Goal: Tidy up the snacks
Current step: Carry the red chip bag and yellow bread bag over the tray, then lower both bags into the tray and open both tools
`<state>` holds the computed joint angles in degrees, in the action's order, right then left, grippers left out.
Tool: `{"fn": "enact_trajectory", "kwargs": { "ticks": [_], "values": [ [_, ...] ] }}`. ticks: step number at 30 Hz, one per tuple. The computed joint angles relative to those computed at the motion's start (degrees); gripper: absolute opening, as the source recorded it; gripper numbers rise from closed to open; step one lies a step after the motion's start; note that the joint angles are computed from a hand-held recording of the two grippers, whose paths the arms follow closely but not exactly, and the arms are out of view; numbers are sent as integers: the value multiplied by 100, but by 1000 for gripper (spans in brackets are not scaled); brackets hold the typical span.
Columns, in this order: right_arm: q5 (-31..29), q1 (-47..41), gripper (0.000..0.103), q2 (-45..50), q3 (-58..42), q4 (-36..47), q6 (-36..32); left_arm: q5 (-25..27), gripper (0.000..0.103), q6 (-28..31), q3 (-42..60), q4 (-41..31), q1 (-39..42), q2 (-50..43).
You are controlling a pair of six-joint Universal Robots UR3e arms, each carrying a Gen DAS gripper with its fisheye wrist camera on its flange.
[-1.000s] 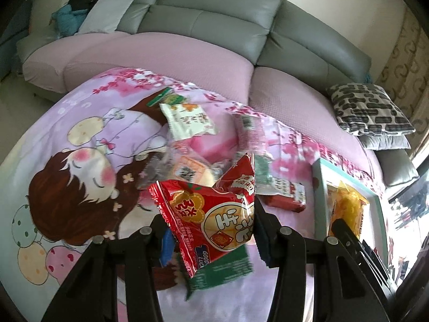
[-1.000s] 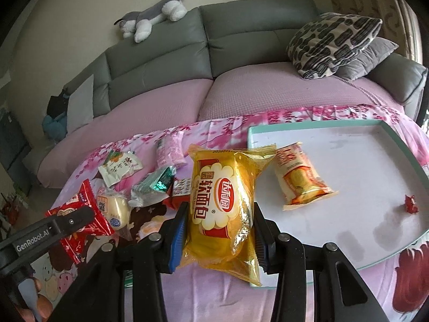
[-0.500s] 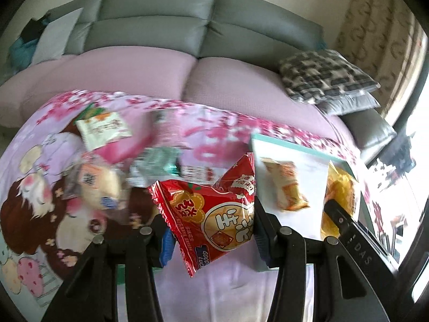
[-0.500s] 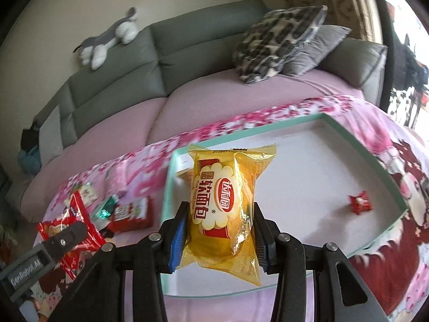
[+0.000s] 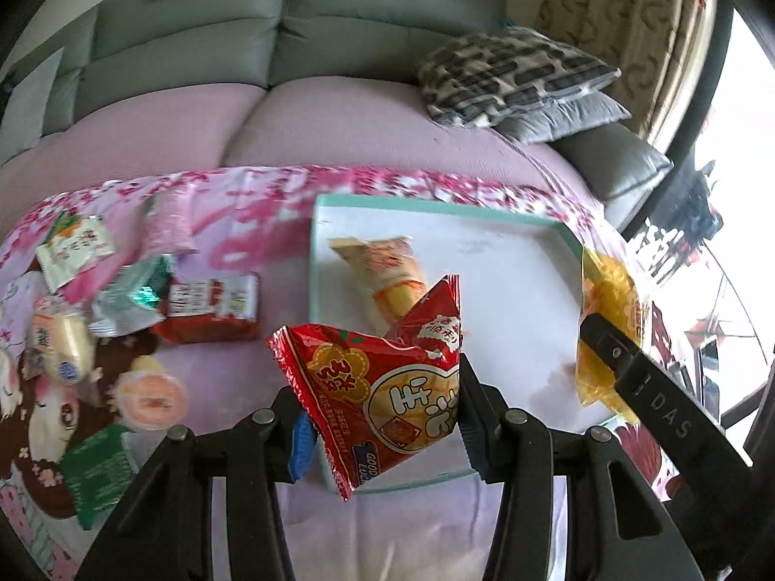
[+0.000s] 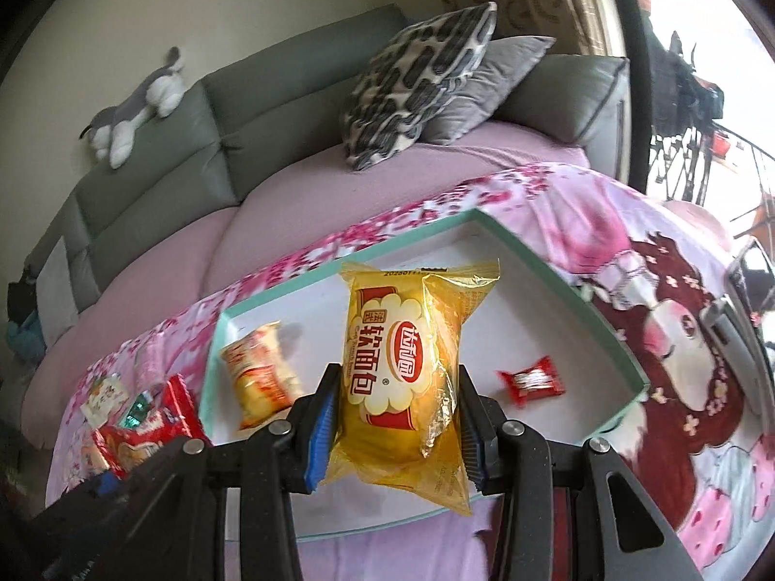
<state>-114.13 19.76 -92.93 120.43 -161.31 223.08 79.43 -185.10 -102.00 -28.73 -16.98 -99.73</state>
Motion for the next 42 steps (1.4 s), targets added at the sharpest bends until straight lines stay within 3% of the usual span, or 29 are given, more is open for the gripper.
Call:
{"fn": "enact_trajectory", "kwargs": {
  "ticks": [11,26,42],
  "values": [
    [329,-460,46,-434,486,-24,-118,226,51,39,733,-190,-546,-911],
    [654,-712,46,-428,661,-125,-182,259,51,-9,1192,-57,-500,-1379],
    [486,-862,46,-455,700,129,-159,228,52,-195,1667,35,-317,-1815]
  ]
}}
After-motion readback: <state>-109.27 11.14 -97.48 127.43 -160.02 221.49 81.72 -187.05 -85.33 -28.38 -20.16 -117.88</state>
